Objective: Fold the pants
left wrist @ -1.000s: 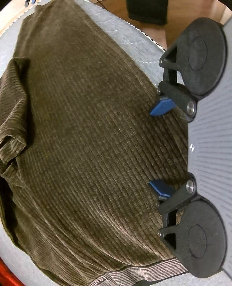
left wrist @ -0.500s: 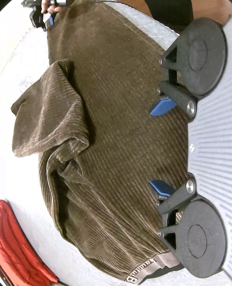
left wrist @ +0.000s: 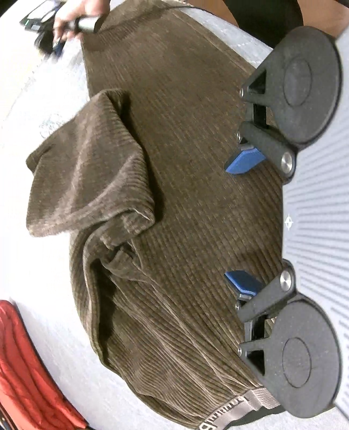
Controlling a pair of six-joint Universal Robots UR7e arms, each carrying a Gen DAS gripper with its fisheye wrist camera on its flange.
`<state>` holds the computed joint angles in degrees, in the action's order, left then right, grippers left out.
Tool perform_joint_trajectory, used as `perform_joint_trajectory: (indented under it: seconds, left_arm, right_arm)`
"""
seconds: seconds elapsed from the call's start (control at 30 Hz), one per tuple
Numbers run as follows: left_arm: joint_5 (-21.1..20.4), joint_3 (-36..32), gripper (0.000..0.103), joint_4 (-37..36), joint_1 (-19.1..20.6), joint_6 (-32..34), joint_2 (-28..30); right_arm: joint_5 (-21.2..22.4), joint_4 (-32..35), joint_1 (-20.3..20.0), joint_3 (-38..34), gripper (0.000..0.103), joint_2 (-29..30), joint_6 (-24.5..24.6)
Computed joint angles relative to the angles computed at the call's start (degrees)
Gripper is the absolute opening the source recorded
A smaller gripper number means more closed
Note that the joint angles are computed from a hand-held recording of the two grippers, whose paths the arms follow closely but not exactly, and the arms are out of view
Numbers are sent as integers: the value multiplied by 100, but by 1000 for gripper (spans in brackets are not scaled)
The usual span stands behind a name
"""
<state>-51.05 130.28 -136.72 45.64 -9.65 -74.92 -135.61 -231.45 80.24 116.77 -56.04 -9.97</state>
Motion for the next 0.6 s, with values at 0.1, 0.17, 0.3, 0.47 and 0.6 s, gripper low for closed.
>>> perform_joint_trajectory:
  seconds: [0.1, 0.17, 0.3, 0.47, 0.6]
  left_arm:
    - [-28, -49, 84, -108, -14, -38, 91]
    - [-41, -85, 84, -156, -10, -101, 157]
    - [-13, -99, 84, -206, -2, -219, 231]
    - [46, -141, 84, -242, 85, -168, 284]
    - [35, -213, 84, -381, 204, -31, 328]
  right_arm:
    - [1429, 1000, 34, 67, 33, -74, 75]
    - [2135, 1707, 95, -32, 45, -23, -51]
    - [2805, 2837, 259, -537, 48, 361, -397]
    - [2711, 3394, 308, -1173, 48, 786, -296]
    - [3020, 3720, 231, -1407, 13, 829, -226]
